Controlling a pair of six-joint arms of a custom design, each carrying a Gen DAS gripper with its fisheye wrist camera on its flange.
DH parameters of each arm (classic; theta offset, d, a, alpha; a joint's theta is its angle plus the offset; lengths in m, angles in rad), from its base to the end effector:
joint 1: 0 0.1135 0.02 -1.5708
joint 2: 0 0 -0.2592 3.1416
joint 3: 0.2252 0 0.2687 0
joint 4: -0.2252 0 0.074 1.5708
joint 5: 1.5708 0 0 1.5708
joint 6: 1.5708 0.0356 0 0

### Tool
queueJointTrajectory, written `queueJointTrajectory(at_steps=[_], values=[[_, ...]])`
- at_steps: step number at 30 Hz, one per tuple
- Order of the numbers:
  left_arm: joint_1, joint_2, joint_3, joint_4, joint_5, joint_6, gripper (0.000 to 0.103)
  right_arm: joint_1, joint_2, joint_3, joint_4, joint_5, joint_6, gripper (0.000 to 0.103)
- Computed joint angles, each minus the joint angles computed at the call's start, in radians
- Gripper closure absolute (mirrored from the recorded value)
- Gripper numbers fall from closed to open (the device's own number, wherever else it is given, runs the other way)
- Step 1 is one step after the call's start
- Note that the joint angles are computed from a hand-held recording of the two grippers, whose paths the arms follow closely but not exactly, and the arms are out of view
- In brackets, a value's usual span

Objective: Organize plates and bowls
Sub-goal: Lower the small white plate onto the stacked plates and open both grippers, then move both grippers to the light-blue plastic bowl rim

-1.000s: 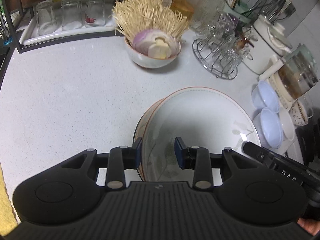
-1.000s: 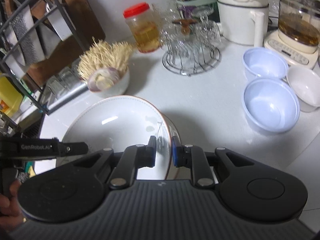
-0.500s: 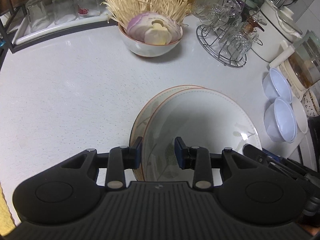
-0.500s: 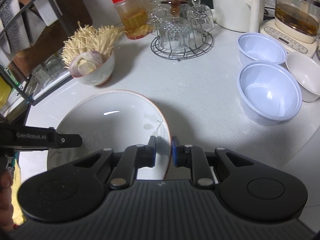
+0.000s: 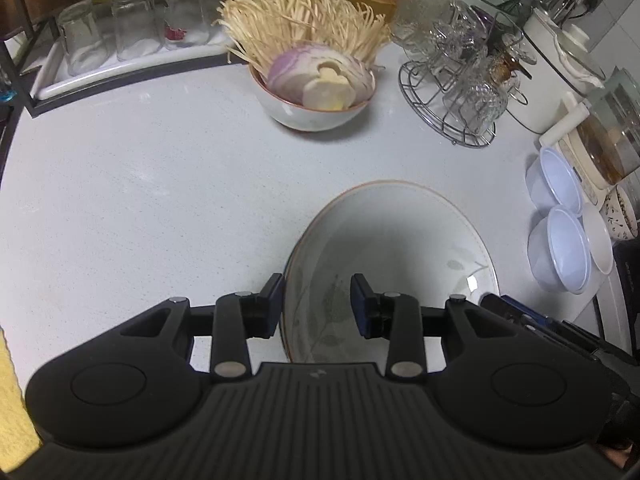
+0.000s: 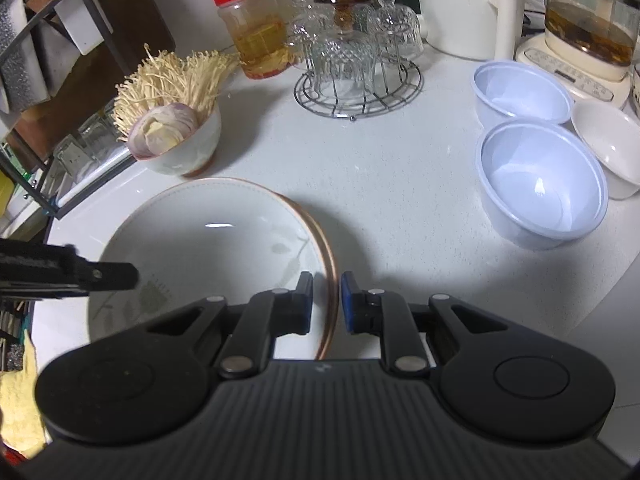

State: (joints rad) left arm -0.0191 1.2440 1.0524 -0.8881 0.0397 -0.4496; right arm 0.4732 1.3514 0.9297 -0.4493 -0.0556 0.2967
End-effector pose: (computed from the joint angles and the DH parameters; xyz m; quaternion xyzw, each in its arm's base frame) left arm 0.2569 -0.0063 0.2714 -0.2024 0.9485 -0.0752 0.2319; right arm 0.2641 0.1374 0.2302 -0.0922 0.9346 0.1529 0.3078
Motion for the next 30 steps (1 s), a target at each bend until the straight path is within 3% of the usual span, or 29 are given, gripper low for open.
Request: queueJointTrajectory(at_steps=[3,14,23,30], values=[[0.032,-0.036,-0.008,-0.006,0.039,0.003,0.063,-0.003,0.002,0.0,0.0,-0.01,0.004,0.085],[-0.095,-0.134,0.099,-0.083,-0.064,-0.048,0.063,-0.028,-0.123,-0.009,-0.018,-0.028,-0.038,0.085],[-0.329,-0.18,0.243,-0.18,-0.237,-0.168,0.063,-0.104,-0.317,0.026,-0.123,-0.115,-0.097,0.085],[-0.571,-0.177,0.335,-0.265,-0.418,-0.323,0.063,-0.226,-0.447,0.051,-0.218,-0.231,-0.166,0.085]])
